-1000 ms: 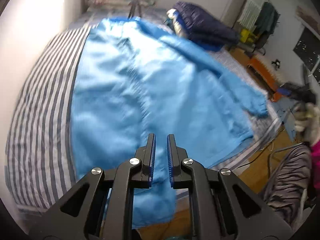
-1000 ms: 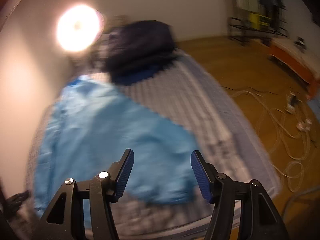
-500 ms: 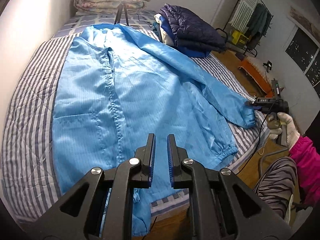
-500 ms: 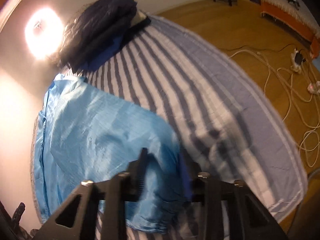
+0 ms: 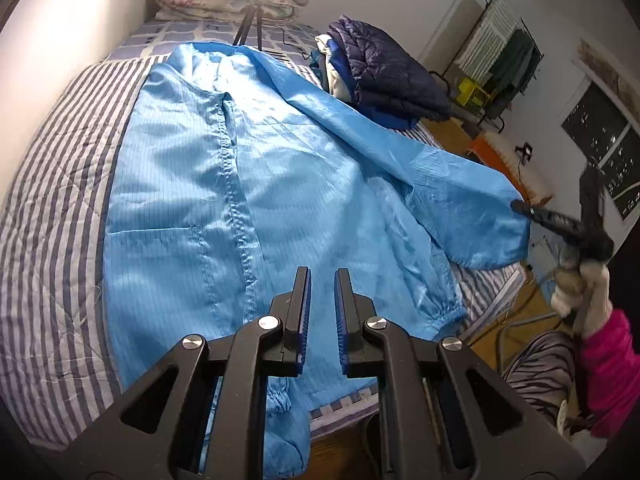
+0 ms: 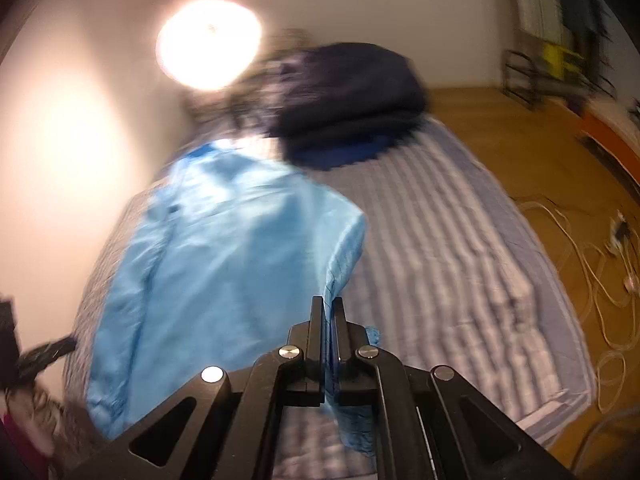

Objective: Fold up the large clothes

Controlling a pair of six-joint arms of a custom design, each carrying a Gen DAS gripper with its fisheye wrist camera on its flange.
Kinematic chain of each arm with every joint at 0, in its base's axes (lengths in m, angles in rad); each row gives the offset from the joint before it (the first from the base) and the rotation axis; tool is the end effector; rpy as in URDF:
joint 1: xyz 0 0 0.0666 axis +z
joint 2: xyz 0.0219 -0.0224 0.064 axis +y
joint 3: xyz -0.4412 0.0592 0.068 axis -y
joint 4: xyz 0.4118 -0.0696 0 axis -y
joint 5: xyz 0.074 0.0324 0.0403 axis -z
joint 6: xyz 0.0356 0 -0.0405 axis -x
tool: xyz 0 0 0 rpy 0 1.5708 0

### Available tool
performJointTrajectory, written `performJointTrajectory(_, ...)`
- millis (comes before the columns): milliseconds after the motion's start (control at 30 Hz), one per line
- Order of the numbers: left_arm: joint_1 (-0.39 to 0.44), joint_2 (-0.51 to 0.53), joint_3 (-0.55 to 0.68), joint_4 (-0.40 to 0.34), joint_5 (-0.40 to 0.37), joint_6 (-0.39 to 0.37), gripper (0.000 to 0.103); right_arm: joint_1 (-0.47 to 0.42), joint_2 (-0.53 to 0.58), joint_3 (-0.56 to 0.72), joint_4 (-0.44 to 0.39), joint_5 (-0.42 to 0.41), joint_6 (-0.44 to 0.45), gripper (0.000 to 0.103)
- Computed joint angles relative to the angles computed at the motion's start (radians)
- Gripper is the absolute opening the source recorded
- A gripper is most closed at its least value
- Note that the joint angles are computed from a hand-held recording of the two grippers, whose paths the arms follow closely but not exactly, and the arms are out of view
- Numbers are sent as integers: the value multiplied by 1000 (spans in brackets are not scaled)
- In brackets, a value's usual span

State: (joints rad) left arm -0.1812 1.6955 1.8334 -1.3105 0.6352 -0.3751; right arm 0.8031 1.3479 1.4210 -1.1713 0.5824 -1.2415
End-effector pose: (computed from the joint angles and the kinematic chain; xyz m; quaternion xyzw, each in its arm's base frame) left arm 0.5782 -0.1278 0.5218 0.3151 0.8785 -0.2865 0.2166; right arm 0.3258 0.3088 0.5135 0.2681 0.8944 0.0458 0.3551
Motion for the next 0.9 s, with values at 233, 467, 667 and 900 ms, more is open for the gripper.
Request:
performJointTrajectory(233, 11, 13, 12, 11, 12, 35, 10, 81, 171, 152, 151, -162, 276, 0)
performJointTrajectory(467, 11, 23, 13, -34, 9, 45, 10, 110, 315, 237, 149, -366, 436, 16)
performJointTrajectory(667, -5, 13, -25, -73, 8, 17, 41, 109, 192, 104, 277, -348, 379, 38)
performJointTrajectory(900, -46, 15, -81, -151, 22, -2, 41, 30, 70, -59, 286, -329, 109, 40)
